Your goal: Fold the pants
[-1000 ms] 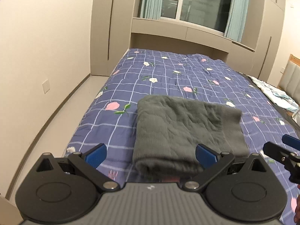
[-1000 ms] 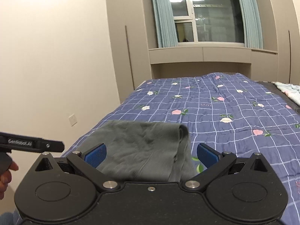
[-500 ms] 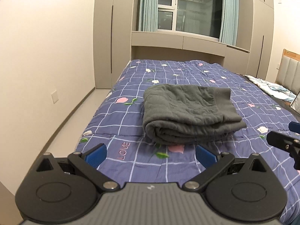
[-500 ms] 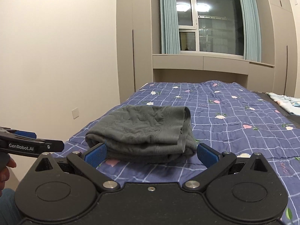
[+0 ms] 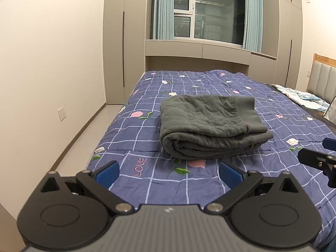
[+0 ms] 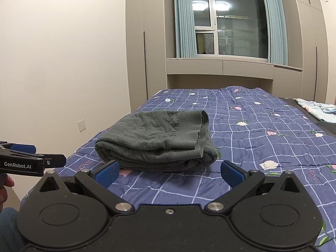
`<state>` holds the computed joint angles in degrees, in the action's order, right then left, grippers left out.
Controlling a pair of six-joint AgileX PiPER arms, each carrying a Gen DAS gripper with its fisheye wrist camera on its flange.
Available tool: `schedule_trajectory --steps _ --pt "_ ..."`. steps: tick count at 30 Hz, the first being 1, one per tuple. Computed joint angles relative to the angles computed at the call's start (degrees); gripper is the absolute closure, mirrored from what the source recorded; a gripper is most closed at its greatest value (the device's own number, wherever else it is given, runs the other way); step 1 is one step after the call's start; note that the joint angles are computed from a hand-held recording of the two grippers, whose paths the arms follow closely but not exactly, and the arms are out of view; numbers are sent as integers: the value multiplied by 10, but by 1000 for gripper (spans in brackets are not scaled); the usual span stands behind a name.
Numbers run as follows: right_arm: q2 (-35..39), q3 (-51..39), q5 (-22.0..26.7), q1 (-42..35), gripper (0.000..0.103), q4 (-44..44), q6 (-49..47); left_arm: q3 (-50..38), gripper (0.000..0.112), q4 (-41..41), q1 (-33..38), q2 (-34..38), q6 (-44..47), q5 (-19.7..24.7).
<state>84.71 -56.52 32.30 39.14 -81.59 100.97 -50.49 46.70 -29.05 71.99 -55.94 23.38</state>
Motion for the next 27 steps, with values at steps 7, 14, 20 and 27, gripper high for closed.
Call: schedule_trajectory --steps 7,14,20,27 --pt "1 0 -2 0 1 4 -3 -1 10 1 1 3 -2 1" --pt "1 2 -5 -3 1 4 -2 -2 10 -5 2 6 3 0" --pt "-1 5 -4 -4 1 -1 1 -1 10 -2 -2 6 0 2" --pt "-2 6 -6 -6 1 0 0 -2 10 0 -3 7 -3 4"
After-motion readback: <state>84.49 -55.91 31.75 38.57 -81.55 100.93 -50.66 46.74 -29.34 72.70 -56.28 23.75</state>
